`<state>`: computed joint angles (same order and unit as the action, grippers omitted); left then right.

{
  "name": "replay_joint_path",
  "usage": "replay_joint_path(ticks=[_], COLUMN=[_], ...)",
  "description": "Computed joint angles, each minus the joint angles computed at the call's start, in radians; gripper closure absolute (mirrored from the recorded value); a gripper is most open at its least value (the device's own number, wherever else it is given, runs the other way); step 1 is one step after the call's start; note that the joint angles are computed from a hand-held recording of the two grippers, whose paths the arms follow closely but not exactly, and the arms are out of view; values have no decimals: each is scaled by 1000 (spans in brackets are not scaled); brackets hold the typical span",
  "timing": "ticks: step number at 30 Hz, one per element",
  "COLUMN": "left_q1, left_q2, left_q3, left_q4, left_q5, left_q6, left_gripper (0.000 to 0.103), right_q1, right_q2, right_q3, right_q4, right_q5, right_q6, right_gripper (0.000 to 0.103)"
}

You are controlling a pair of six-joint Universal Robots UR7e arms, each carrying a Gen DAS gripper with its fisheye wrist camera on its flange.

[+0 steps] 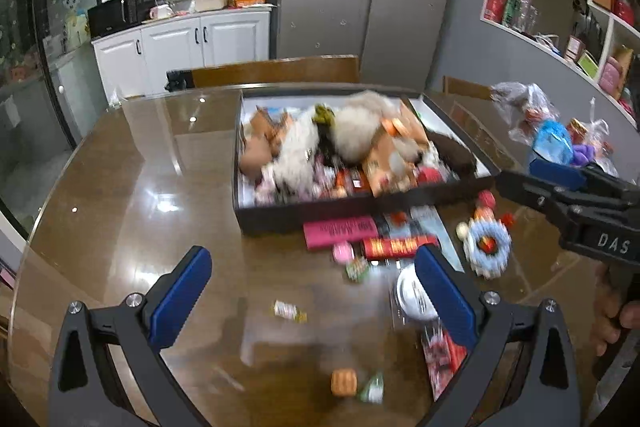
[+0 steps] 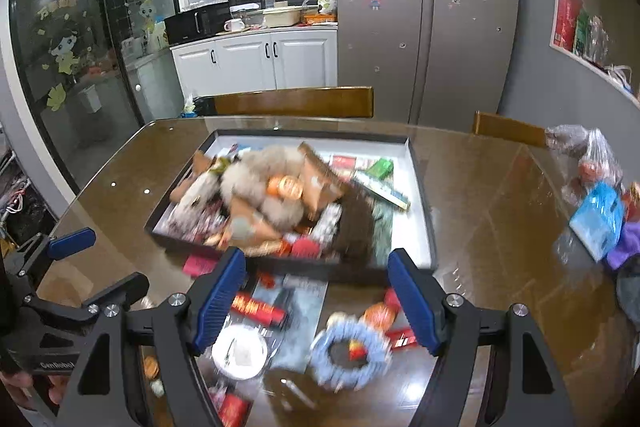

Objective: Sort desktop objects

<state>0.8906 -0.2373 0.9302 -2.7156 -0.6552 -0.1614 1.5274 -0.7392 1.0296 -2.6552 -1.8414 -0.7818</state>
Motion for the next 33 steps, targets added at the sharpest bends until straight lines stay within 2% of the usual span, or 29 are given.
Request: replay_joint_path(ticks=[2, 5, 12, 24, 29, 31, 33], left_q1=[-3, 2, 18, 37, 44, 45, 49], left_q2=[-13, -24, -33, 7, 19, 27, 28], left_q3=[42, 73, 112, 45, 22, 9, 1], left_q4=[-16, -16, -17, 79, 121, 135, 151], left_q5=[10, 8, -16, -7, -9, -5, -20], left_q6=[-9, -32, -54, -69, -78, -75, -80], left_gripper=[1, 0, 1, 1, 2, 4, 12], right_q1=[-11, -21, -45, -76, -79, -81, -80], right_q2=[-22, -40, -50, -26, -14, -14, -9], right_q3=[42, 109, 162, 160, 156, 158, 165], right_q4=[1, -51, -77, -60, -92, -98, -127], right_q5=[7, -21, -38, -87, -121, -116, -124], right_q6=[1, -26, -7, 12, -5, -14, -36], right_gripper=[27, 27, 27, 27, 27, 27, 27])
